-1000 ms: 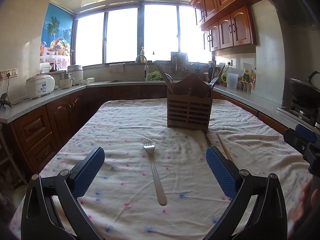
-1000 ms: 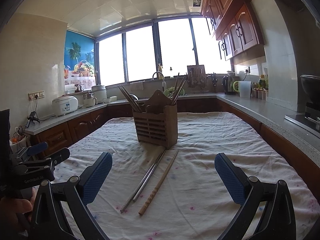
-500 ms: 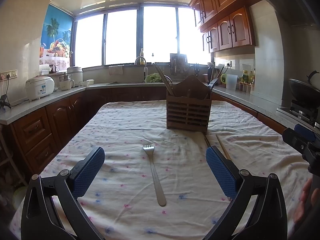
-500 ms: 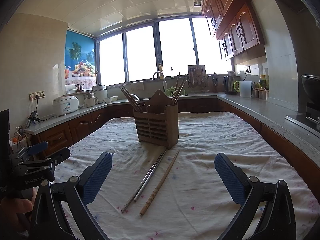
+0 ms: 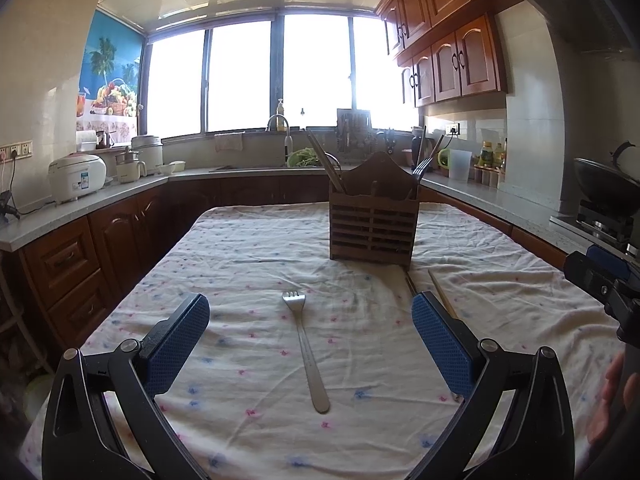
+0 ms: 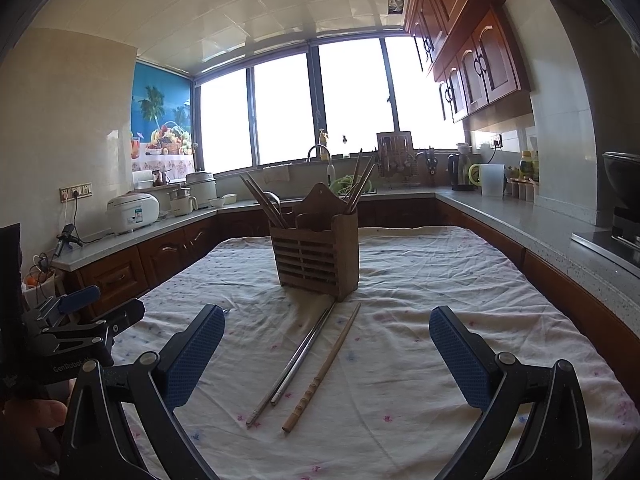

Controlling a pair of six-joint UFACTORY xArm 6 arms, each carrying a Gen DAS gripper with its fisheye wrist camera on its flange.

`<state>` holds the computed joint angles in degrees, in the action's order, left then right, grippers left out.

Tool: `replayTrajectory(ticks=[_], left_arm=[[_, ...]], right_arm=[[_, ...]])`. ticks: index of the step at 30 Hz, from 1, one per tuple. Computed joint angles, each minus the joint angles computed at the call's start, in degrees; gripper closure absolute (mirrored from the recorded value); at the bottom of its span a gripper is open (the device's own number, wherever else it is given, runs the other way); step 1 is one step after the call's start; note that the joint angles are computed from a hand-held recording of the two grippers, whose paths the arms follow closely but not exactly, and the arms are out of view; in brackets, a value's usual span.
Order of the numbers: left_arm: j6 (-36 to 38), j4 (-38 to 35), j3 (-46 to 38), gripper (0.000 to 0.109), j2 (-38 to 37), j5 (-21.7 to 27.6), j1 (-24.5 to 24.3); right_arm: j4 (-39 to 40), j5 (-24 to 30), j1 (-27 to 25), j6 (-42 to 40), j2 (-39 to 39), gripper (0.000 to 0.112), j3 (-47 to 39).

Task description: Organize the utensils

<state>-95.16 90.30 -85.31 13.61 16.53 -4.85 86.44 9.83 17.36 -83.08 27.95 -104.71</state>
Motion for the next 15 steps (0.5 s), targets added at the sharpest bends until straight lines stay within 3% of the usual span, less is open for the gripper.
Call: replayTrajectory(ticks=[15], left_arm=[[0.0,0.2,-0.3,0.006,0.1,-0.5,0.1]], right_arm=[[0.3,0.2,-0.1,-0.3,-0.2,0.009,0.1]])
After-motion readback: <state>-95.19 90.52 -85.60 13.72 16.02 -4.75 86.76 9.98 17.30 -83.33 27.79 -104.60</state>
